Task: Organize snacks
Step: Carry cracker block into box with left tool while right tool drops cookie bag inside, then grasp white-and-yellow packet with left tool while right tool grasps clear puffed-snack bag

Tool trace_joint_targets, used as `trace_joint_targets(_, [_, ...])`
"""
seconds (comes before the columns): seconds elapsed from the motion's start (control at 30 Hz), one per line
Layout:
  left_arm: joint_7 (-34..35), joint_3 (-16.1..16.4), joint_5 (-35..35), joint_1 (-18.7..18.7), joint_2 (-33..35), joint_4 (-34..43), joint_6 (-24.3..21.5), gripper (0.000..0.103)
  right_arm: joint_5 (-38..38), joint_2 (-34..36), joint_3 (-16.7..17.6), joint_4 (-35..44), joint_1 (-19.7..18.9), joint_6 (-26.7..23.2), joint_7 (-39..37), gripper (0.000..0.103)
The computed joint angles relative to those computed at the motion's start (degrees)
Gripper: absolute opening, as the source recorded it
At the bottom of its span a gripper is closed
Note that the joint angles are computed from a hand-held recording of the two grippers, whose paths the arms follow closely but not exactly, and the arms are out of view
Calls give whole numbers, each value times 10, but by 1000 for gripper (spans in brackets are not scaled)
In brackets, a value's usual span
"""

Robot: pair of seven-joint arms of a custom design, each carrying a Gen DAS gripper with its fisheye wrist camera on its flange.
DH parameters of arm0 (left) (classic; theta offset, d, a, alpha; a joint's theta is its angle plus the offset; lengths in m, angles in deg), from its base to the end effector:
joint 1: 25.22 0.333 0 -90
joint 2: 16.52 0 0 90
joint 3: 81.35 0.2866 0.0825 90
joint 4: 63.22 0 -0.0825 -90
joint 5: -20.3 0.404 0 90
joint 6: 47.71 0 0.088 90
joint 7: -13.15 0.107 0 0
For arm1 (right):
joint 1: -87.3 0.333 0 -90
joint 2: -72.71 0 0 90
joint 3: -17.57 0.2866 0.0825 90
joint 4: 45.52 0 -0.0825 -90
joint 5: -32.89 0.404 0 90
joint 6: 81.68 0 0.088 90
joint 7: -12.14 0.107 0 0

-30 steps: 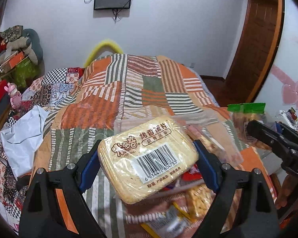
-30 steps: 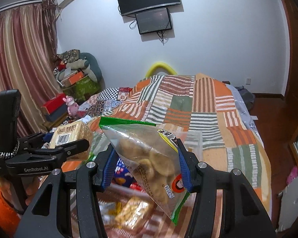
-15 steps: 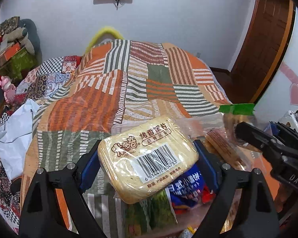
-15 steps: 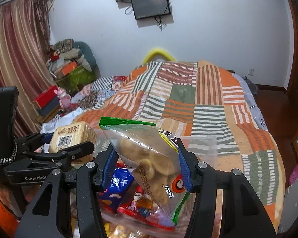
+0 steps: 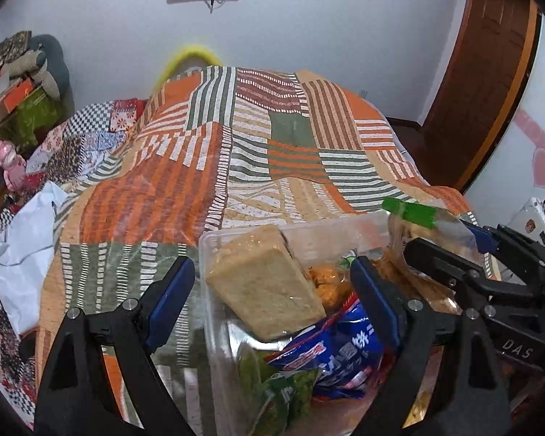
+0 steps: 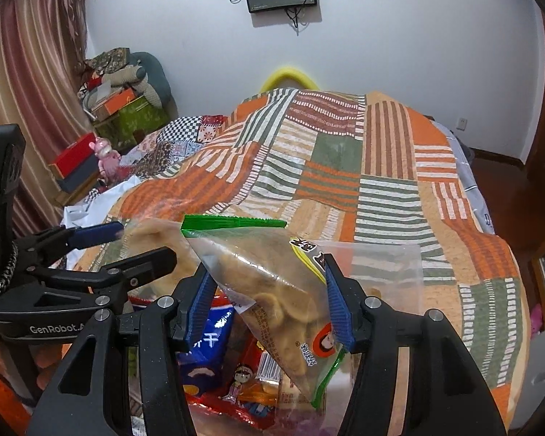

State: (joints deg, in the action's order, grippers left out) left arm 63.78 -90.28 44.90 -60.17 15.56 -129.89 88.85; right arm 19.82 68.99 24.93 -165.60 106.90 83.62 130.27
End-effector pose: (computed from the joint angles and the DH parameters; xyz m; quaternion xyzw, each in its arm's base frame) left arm 0.5796 -0.5046 0.5256 -0.5777 0.7344 -0.3114 0.1731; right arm 0.5285 0.2850 0.5132 -0.6969 0.5829 -0.1954 0.3693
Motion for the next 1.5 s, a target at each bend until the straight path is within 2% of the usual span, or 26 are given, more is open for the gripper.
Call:
trace_joint_targets(0.23, [-27,-6,16,9,-76,-97,30,88,18,-39,4,-36,-1,22,-11,69])
trace_joint_targets(0.57, [-56,-43,29,43,-199,-253,67,92,17,-123,24,-116,-7,18,-4,76])
trace_joint_targets(0.7, [-59,-60,19,57,-241,-312,79,93,8,-159,42,-157,-12,0,9,79])
trace_joint_targets(0.83, [-71,-74,19,66,-272,-362,95,94,20,-178,45,-187,0,-22,8,79])
trace_joint_targets(0.9, [-62,-81,9,71,-280,-379,105,94,46,-176,32,-196,21,-21,-8,79])
trace_joint_targets(1.03, [-52,-91,-12,74,-285,-400,99,94,84,-146,23,-187,38,-20,-23,79])
trace_joint_targets(1.07, [-47,-93,-22,75,-285,-406,97,94,107,-129,12,-178,51,-16,-38,79])
trace_joint_targets(1.13, [-43,-95,-29,74,-283,-410,91,94,124,-112,11,-166,54,-17,-42,78])
trace_joint_targets(1.23, [-32,-98,-47,73,-279,-415,87,94,90,-88,31,-147,32,-27,-7,78])
trace_joint_targets(1.33, [-14,-100,-64,70,-270,-410,83,94,96,-77,26,-142,38,-32,-9,69])
trace_joint_targets(1.4, [-6,-100,-65,66,-262,-406,84,94,138,-81,10,-153,57,-30,-45,63])
trace_joint_targets(1.5, [9,-102,-71,59,-244,-391,82,94,154,-97,8,-172,60,-21,-61,58])
